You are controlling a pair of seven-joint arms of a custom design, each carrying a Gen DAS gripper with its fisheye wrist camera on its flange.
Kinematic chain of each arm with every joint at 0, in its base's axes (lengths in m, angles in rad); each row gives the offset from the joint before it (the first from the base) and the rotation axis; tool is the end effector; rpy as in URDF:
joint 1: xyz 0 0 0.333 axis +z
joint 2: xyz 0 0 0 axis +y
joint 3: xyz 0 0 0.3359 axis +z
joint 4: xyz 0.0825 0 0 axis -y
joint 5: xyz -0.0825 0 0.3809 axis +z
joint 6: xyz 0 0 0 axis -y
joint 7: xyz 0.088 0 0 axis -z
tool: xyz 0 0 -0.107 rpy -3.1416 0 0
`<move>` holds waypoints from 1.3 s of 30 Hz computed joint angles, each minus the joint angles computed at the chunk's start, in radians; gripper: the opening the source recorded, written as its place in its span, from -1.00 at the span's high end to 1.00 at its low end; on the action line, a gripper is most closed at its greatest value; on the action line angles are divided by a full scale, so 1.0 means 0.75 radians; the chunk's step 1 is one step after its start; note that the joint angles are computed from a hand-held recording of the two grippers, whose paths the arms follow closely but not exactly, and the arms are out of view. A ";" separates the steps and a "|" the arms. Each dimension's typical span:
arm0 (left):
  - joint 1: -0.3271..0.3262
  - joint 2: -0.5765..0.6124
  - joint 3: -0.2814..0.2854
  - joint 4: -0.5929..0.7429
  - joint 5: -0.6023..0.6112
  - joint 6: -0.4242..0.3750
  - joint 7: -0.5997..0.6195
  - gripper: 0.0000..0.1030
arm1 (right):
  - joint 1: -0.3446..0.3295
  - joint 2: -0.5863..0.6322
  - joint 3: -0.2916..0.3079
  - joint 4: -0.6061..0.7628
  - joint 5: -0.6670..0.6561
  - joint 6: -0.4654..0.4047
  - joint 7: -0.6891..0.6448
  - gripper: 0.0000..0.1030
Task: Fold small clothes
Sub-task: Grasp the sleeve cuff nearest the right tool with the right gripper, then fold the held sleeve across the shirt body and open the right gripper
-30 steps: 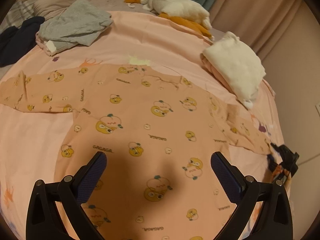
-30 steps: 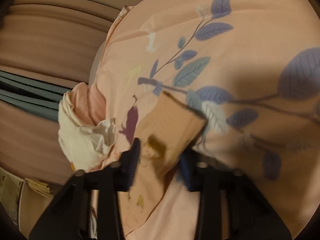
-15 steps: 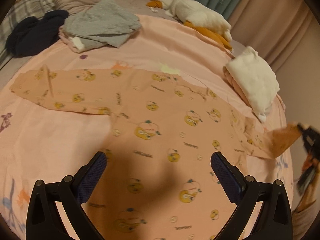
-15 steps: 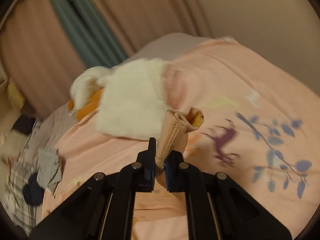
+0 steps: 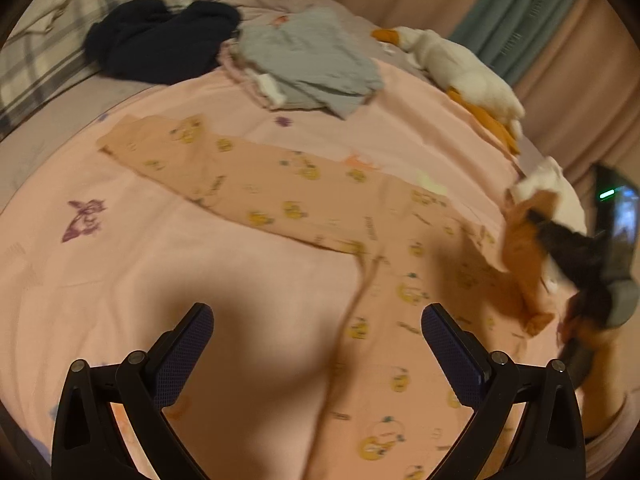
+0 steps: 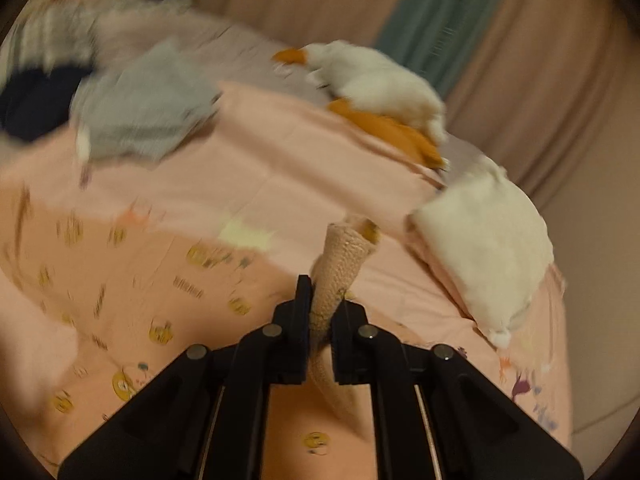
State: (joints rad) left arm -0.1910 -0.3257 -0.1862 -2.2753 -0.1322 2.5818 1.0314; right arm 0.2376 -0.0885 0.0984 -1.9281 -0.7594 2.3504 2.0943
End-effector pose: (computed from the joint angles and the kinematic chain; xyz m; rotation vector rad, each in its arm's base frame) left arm 0.4534 -0.1876 0.5761 -2.2397 1.7544 -0.8955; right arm 0.5424 0.1813 0.6065 -2.1091 1.6858 -1.1365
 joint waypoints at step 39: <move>-0.074 0.707 -0.086 0.561 -0.595 0.041 0.585 0.78 | -0.152 -0.543 -0.215 -0.705 1.315 0.319 -0.510 0.27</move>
State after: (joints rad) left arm -0.2468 0.2048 -0.2505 -1.8543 -0.5785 2.6124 1.4702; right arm 0.1236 -0.4960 -0.0627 -2.4570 0.2266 2.5895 1.7121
